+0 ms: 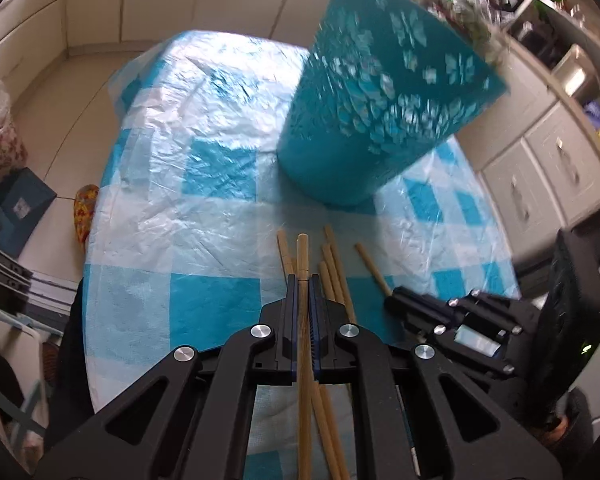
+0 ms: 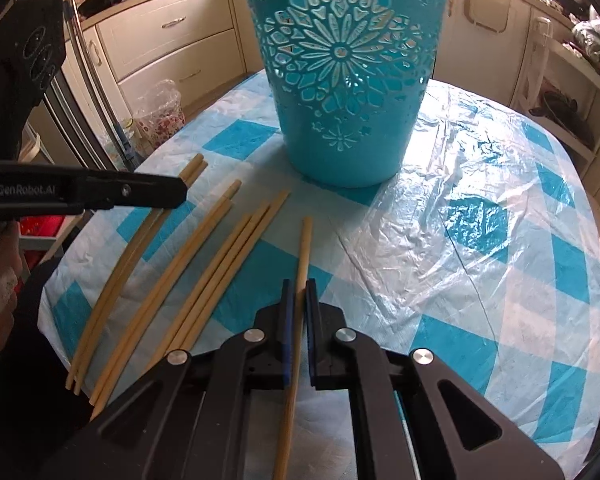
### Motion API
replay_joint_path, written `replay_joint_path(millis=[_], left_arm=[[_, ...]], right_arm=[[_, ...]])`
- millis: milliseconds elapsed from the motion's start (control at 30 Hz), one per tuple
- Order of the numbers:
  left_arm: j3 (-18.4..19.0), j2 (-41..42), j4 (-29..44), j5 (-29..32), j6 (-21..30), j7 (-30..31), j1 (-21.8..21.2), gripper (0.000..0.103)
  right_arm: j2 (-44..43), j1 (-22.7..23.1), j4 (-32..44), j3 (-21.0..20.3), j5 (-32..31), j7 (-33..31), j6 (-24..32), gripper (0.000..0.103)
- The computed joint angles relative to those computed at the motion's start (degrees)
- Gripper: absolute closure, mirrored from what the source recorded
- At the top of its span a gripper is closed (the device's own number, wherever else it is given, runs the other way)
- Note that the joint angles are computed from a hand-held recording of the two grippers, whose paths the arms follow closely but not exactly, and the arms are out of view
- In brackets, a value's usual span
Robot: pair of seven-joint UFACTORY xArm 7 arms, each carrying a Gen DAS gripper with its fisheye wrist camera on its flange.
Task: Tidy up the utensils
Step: 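Grasp a wooden stick with the right tool while the left tool holds its stick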
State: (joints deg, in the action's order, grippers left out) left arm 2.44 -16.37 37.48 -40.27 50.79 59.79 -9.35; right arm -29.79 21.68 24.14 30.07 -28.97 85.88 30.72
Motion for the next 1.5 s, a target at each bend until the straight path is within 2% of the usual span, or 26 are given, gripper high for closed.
replay_joint_path(millis=[100,367,533,767,1100,1500], left_arm=[[-1.4,1.8,0.0,2.3,-1.3,-1.6,-0.2,0.098],[-1.5,2.1,-0.4,1.7,-1.8,-1.9,-0.6,0.098],[-1.0,2.2,0.5,1.6,0.4,-1.9,-0.4,0.098],[-1.4,2.3,0.2,2.4,-0.8,-2.0,-0.2,0.098],[-1.4,3.1,1.6,3.7,1.6,-2.4,0.4,0.097],[-1.8,1.2,-0.7,4.8,-2.4,-1.1,-0.8,0.098]], right_arm=[[-0.3,0.2,-0.4,-0.2,-0.1,-0.2,-0.6,0.096],[-0.9,-0.1,-0.7,0.4,-0.1,-0.5,-0.7,0.096],[-0.6,-0.3,-0.5,0.6,-0.4,-0.2,-0.8,0.096],[-0.3,-0.2,-0.1,0.8,-0.9,0.2,-0.3,0.096],[-0.2,-0.1,0.0,0.6,-1.3,0.7,-0.2,0.096],[-0.2,0.1,0.0,0.5,-1.4,0.7,-0.1,0.096]])
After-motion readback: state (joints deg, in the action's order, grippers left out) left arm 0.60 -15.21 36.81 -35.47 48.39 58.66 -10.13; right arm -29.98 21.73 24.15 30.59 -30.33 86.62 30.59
